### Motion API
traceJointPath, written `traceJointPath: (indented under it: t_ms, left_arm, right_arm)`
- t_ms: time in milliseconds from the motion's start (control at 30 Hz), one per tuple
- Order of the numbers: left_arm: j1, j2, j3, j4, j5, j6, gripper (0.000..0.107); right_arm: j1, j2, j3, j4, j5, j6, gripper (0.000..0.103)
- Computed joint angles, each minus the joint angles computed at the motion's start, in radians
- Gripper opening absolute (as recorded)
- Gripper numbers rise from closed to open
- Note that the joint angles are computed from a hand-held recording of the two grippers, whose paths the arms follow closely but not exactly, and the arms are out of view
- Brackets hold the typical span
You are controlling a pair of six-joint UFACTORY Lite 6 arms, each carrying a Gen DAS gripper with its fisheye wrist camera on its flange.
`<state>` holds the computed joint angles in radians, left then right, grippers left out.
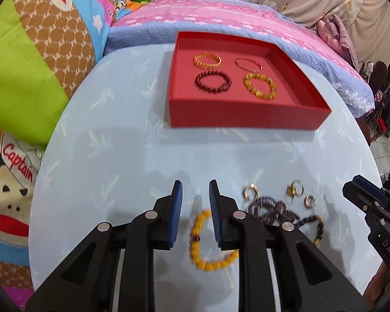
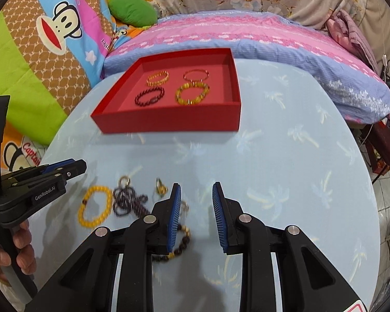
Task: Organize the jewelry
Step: 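Move both tools back toward the remaining jewelry on the table, then close the right tool on the black bead bracelet while the left tool grasps the amber bead bracelet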
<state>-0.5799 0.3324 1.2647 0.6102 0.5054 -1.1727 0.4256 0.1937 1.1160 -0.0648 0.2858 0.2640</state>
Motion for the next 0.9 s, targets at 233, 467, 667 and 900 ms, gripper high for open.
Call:
traceJointPath:
  t_ms: [233,467,667,900]
  left_arm:
    - [-0.038,-0.064,-0.154,0.056,-0.048,-0.135,0.027]
    - [-0.058,-0.071,-0.200,0.077,-0.074,-0.194,0.032]
    - [-0.083,-0.047,-0.184,0.163,-0.050,-0.276,0.036]
    - [-0.110,-0.031,-0.185,0.279,-0.024,-0.383,0.036]
  right_arm:
    - [0.024,-0.039,-0.123,0.024,-0.035,-0.001,0.025]
    - [0.056,-0.039,-0.171,0.001,-0.063,0.033,0.025]
    - [0.063,-0.007,-0.155,-0.038,-0.073,0.077,0.025]
    - [0.069,0.029,-0.134,-0.031,-0.077,0.068,0.026]
